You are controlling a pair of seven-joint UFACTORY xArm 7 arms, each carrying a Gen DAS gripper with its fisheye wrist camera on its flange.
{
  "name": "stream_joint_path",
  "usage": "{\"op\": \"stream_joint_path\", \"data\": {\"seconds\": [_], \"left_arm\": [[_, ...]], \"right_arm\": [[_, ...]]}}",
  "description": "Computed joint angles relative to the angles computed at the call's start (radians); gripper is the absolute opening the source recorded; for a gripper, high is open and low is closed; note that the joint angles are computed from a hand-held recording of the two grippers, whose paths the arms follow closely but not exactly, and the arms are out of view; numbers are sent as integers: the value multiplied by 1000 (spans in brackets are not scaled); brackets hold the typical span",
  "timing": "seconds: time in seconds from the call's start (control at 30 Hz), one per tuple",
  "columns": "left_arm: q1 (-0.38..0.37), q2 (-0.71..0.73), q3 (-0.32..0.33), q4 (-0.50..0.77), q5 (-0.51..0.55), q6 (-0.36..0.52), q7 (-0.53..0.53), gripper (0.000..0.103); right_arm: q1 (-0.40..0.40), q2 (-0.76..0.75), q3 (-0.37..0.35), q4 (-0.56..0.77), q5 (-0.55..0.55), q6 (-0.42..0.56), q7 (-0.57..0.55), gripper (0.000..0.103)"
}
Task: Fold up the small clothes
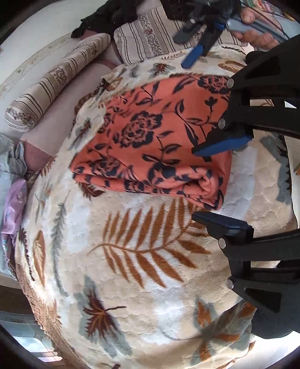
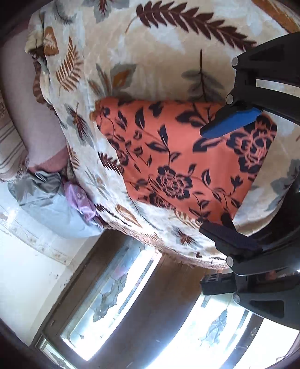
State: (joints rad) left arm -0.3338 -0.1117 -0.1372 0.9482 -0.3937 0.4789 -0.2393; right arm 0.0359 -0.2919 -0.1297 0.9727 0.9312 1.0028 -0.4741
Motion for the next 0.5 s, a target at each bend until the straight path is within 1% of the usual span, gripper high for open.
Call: {"op": "stream_joint_path", "data": {"seconds": [0.03,0.07,0.1,0.13,0.17,0.23,0.27,0.37,0.4,0.43,0.47,0.5], "left_arm": [[-4,-2,9,10,-37,-20,35,71],[-3,8,15,32,-53,-43,56,73],[4,40,16,75,-36,-46,61,73],[13,84,18,131,-15,-27,66,73],[22,139,19,199,-25,5,84,73],[53,270,5,348,-99,81,132,73],[71,346,-5,435,-114,131,139,73],[93,534,-20,643,-84,211,64,72],[99,575,-24,687,-73,235,42,65],[100,613,-24,732,-45,250,31,29],[82,650,-1,780,-1,279,18,22],[100,667,-19,787,1,275,2,22]], "right_arm": [[7,17,4,1,9,5,3,78],[8,23,9,-9,8,8,10,78],[9,28,12,-19,10,17,17,78],[9,36,13,-28,16,28,21,78],[6,28,11,-48,24,37,16,78],[6,22,19,-64,29,22,2,78],[4,12,17,-73,28,25,-5,78],[0,13,9,-78,37,39,-15,78],[-1,15,7,-81,42,40,-21,78],[-5,12,3,-86,44,46,-25,78],[-7,11,1,-91,49,48,-33,78],[-9,9,-1,-96,55,51,-45,78]]}}
